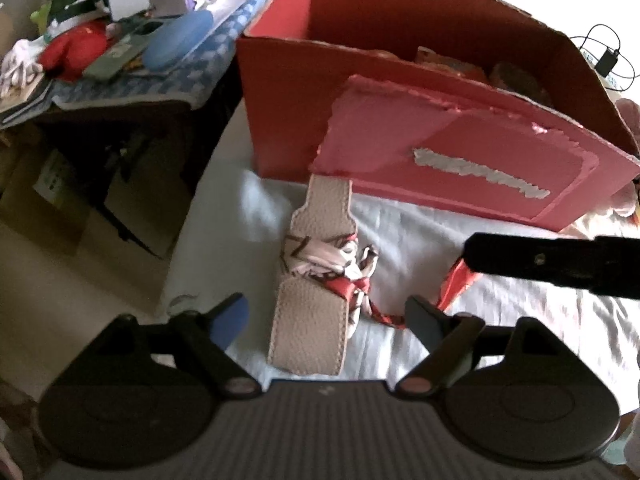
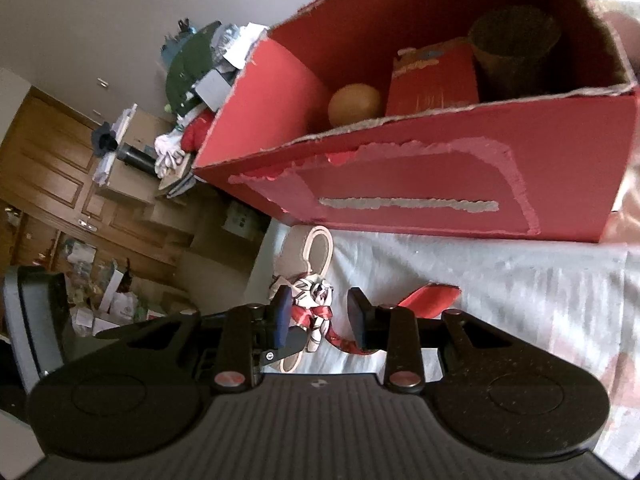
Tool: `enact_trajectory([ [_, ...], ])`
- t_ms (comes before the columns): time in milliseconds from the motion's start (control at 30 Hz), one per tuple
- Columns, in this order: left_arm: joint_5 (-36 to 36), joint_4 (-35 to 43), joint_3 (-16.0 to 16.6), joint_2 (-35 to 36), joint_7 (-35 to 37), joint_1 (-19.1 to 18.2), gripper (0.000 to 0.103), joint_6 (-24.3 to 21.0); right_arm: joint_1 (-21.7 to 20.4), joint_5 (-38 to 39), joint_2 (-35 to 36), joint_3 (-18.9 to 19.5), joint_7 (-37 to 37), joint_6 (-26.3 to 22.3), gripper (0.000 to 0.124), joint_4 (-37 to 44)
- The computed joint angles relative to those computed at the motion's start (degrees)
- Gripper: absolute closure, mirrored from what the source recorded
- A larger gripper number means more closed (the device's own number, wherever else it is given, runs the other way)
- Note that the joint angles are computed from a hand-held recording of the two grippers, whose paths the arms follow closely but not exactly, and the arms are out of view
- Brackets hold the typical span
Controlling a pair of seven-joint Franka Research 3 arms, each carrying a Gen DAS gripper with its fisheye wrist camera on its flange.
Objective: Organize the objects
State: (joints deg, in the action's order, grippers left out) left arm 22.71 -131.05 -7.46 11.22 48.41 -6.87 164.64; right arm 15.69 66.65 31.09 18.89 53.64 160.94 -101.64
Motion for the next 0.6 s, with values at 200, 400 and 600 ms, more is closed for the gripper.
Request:
enact_trajectory([
  [200, -4.51, 1.83, -1.92, 2.51, 6.57, 2.21, 0.028, -0.26, 2.52, -7.70, 2.33, -2.15, 7.00, -0.80, 0.090, 2.49],
  [400, -11.79, 1.28, -4.29, 3.30, 14.93, 4.87, 0.037, 1.16, 2.70, -12.46, 5.17, -1.79, 11.56, -0.92, 0.085, 5.92],
  [600, -17.94, 1.95, -6.08, 4.27, 22.33, 7.32, 0.044, 0.66, 3.36, -17.61, 7.99, -1.79, 15.42, -1.67, 0.083, 9.47],
])
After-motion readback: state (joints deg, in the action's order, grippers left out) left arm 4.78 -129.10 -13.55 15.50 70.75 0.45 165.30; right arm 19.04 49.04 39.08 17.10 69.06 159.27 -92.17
